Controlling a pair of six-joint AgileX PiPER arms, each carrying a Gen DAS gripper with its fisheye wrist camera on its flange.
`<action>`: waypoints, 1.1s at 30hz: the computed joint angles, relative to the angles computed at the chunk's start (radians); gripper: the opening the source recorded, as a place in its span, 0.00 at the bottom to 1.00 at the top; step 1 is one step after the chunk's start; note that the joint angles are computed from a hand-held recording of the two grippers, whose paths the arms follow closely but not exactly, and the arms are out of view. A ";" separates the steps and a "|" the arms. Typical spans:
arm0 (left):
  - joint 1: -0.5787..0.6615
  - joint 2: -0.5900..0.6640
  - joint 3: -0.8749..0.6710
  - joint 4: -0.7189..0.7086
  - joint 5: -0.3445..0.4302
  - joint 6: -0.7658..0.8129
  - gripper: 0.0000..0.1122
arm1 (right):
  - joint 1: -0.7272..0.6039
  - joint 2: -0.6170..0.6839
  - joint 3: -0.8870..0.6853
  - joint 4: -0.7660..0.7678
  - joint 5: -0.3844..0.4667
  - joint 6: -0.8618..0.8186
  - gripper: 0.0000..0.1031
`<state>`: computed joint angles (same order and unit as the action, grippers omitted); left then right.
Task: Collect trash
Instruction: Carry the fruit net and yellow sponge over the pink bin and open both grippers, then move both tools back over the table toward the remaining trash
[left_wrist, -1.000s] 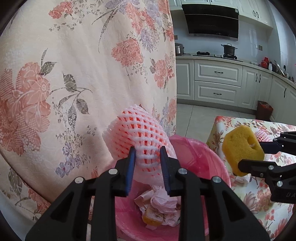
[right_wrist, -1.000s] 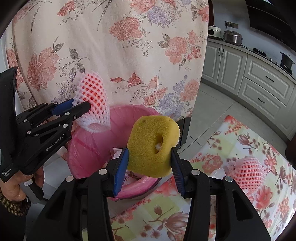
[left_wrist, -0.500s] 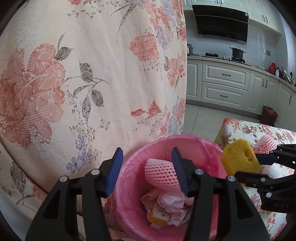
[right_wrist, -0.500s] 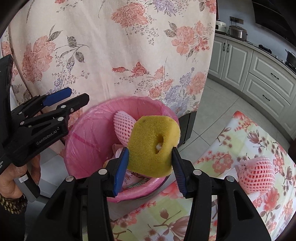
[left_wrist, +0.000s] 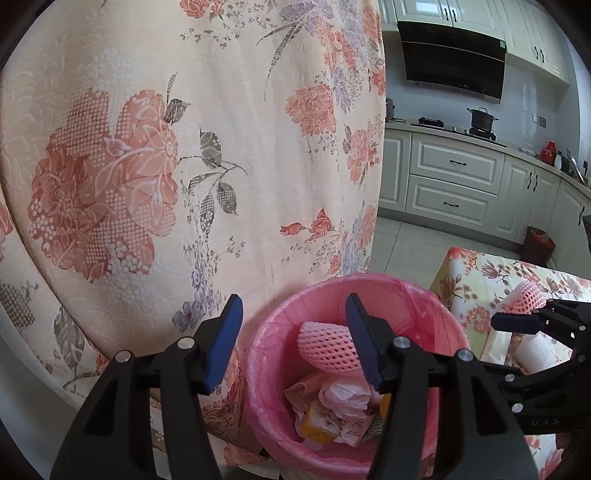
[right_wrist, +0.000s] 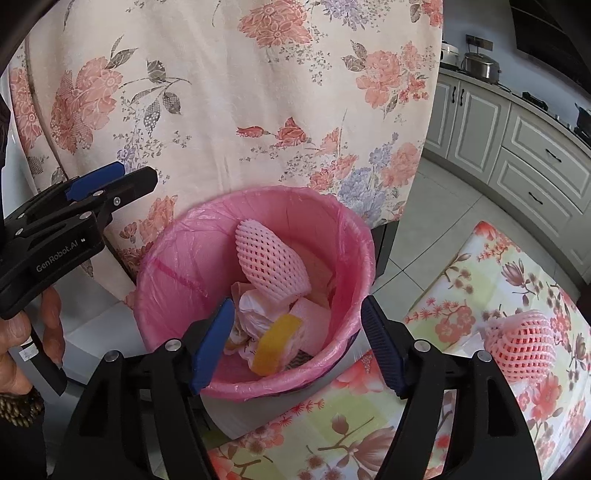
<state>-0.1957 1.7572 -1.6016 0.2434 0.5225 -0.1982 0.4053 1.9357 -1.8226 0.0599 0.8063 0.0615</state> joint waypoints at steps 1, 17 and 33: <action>-0.001 -0.001 0.000 -0.001 0.001 0.001 0.50 | -0.005 -0.011 0.015 -0.004 -0.007 0.004 0.66; -0.077 -0.031 0.032 0.031 0.013 -0.045 0.51 | -0.195 -0.268 0.391 -0.024 -0.127 0.031 0.70; -0.233 -0.051 0.075 0.101 0.032 -0.133 0.53 | -0.346 -0.467 0.747 0.076 -0.218 -0.056 0.72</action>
<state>-0.4286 1.7060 -1.5265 0.3441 0.5541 -0.3308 0.0589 1.4684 -1.0755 0.1362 0.5882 0.0059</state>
